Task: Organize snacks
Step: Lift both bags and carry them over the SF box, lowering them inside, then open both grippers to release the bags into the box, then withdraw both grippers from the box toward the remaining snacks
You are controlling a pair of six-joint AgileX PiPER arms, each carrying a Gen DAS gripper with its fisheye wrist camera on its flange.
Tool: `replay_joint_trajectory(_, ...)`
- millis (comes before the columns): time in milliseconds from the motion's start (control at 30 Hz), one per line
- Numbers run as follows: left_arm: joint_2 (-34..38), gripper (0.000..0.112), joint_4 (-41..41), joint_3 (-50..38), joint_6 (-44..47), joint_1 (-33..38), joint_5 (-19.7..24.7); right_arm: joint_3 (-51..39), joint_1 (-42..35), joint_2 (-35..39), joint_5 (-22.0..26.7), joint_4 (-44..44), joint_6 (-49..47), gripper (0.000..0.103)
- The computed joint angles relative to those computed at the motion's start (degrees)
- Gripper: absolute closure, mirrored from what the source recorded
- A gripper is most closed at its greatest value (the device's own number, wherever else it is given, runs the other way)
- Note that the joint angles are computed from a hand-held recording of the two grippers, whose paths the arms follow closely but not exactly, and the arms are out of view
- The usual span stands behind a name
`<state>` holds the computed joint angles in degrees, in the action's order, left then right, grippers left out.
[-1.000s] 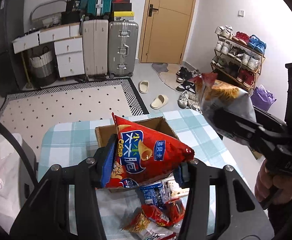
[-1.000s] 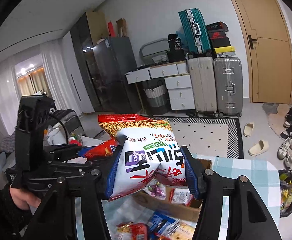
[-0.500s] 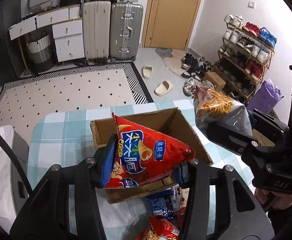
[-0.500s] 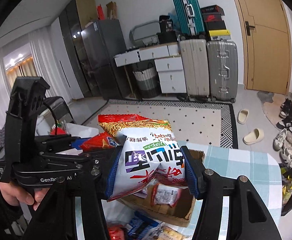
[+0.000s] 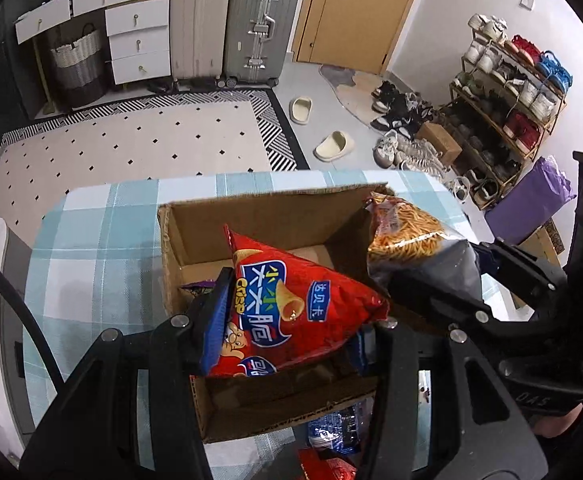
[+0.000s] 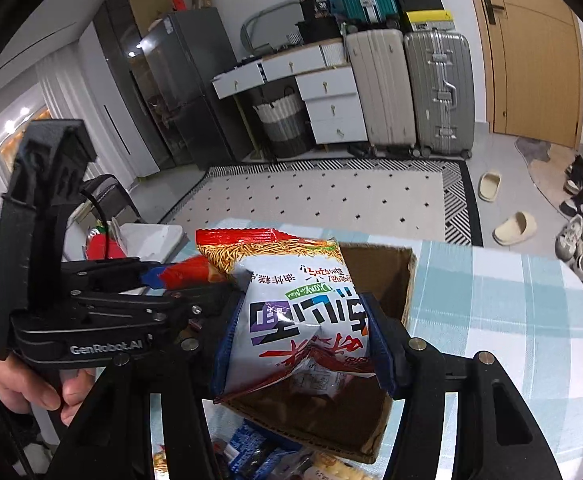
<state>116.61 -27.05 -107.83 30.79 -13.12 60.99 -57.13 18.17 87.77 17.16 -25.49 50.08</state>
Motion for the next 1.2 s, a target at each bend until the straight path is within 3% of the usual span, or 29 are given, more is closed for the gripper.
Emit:
replay_joint_trajectory(167,4.36,0.066,-0.05,-3.27,-3.14,0.31,1.11,0.25,-0.99,2.29,-1.32,4.4,-4.33,0.046)
replay_joint_trajectory(333,5.13,0.064,-0.09,-3.0,-3.35,0.27,0.31,-0.03,-0.42,3.14,-0.99,1.5,-1.67,0.046)
replay_joint_trajectory(500,2.15,0.06,2.28,0.81,-3.71,0.1,-1.78,-0.48,-0.19,3.77,-0.43,0.22,-0.84,0.041)
replay_joint_trajectory(600,-1.49,0.056,1.62,5.29,-2.44,0.84,-4.16,-0.01,1.21,2.35,1.36,-7.98,6.76,0.035)
replay_joint_trajectory(767,-10.41,0.039,1.74,14.17,-0.6,1.95,-9.3,1.81,3.25,-2.08,3.43,-12.72,12.15,0.032)
replay_joint_trajectory(900,-18.55,0.034,0.73,22.26,2.48,2.89,-13.96,3.34,6.89,-7.6,7.6,-16.73,17.1,0.031)
replay_joint_trajectory(1000,-23.61,0.033,0.24,26.08,3.93,3.9,-14.82,5.01,12.13,-12.21,12.25,-22.99,24.41,0.024)
replay_joint_trajectory(1200,-34.7,0.03,-4.94,34.33,8.96,8.87,-14.38,6.94,30.82,-20.03,29.31,-35.64,39.61,0.018)
